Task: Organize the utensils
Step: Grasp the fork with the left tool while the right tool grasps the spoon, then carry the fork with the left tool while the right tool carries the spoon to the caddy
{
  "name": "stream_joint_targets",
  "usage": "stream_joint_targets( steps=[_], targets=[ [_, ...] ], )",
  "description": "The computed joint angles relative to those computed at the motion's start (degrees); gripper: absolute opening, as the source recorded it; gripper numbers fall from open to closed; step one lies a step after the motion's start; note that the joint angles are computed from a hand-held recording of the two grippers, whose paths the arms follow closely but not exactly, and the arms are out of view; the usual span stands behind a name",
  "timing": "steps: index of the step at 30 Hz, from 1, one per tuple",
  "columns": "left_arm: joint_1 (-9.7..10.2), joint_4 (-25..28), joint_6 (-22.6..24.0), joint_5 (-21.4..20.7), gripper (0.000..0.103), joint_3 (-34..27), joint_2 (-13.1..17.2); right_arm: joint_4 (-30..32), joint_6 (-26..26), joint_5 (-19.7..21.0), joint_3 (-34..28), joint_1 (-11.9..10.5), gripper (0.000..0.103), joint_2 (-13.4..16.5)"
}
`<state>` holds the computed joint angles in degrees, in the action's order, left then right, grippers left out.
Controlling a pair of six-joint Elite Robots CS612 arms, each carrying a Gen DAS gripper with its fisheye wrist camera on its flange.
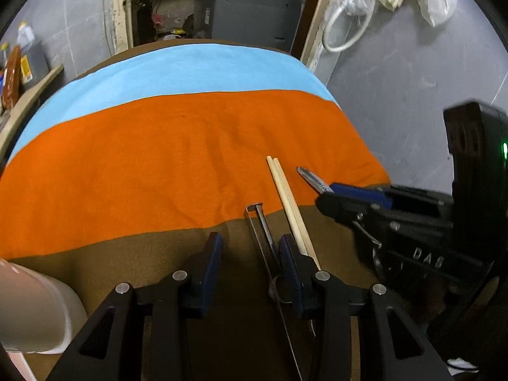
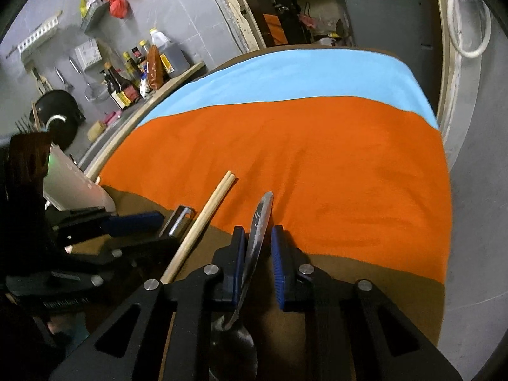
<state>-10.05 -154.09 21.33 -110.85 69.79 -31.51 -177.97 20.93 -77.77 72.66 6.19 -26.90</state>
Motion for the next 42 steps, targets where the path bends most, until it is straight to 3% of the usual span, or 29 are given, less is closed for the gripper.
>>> stream_joint_targets(
  steps=[4,10,15,18,19,26,33,38,42],
  targets=[
    [-0.17,1.42,0.25,1.02,0.031,-0.45,-0.13,4.58,-0.49,1.14,-1.55,-0.08,0.015,0.04],
    [-0.21,2.09,-0.06,0.71,0.019,-0.28,-0.42,11.73,-0.91,-2.92,-3.92,1.2,0.015,-0.2],
    [0.65,3.14,-3.1,-2.66,0.014,-1.38,0.21,11.84,2.38,0.57,-3.57,0.4,0.015,-0.33],
    [1.39,1.15,-6.08,-5.63,0.013,-0.89,0.51,12.44,3.11,0.87,-3.36,0.33,0.015,-0.46],
    [1.46,-0.43,-6.24,-5.63,0.012,-0.11,0.32,12.88,3.65,0.52,-3.37,0.42,0.009,-0.55],
    [1.79,-8.14,-4.64,-6.04,0.012,5.0,-2.01,13.9,8.49,-0.96,-2.71,1.16,0.002,-1.39],
    [3.48,-14.41,-7.17,-10.79,0.012,7.45,-3.25,6.41,12.07,-5.33,1.83,2.65,0.002,-3.48],
    [5.4,-20.46,-11.32,-17.17,0.012,8.08,-3.6,-6.13,15.5,-11.42,5.84,4.74,0.002,-5.05],
    [6.4,-24.33,-12.14,-19.86,0.012,8.52,-4.24,-15.11,17.06,-16.53,6.79,6.78,0.002,-5.33]
  ],
)
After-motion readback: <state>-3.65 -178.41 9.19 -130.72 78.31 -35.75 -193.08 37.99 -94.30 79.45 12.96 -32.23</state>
